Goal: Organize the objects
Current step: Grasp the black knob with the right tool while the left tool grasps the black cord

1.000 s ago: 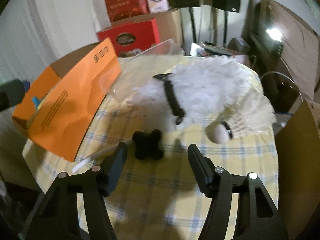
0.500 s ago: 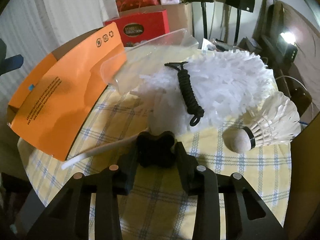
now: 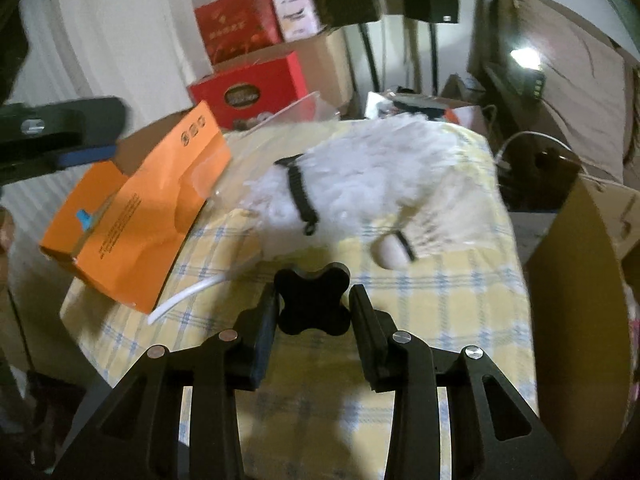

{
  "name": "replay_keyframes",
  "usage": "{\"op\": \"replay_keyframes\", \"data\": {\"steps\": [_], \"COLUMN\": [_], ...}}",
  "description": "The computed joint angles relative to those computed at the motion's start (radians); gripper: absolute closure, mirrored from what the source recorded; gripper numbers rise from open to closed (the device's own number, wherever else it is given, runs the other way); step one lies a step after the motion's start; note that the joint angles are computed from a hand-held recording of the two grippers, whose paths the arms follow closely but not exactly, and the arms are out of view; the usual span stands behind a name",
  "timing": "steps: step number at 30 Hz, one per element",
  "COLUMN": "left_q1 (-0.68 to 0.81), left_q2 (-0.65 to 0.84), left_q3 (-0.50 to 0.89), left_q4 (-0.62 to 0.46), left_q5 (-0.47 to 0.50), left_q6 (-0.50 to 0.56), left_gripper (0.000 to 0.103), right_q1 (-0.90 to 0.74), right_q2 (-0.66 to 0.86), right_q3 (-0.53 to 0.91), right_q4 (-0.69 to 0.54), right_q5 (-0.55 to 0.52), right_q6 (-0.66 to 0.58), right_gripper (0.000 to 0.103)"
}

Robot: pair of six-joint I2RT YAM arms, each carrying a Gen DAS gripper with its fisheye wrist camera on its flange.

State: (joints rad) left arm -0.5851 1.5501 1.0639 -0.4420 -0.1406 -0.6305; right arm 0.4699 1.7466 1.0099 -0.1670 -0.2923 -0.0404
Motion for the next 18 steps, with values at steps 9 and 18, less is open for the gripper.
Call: {"op": "replay_keyframes", "data": {"steps": [9, 18], "left_q1": [0.046, 0.063], "left_q2": [0.261, 0.382], "left_q3": [0.207, 0.265], "left_q4": [-0.058, -0.028], "left_q5": [0.093, 0.150], "left_q6": [0.000, -0.034], "left_gripper": [0.050, 0.054], "right_q1": [-0.075, -0.101], "right_q2": [-0.084, -0.089], "right_q3": [-0.051, -0.071], "right_q4": [-0.022, -0.014], "right_q5": [-0.032, -0.051], "right_q6": [-0.006, -0.003], "right_gripper": [0.067, 0.067]}}
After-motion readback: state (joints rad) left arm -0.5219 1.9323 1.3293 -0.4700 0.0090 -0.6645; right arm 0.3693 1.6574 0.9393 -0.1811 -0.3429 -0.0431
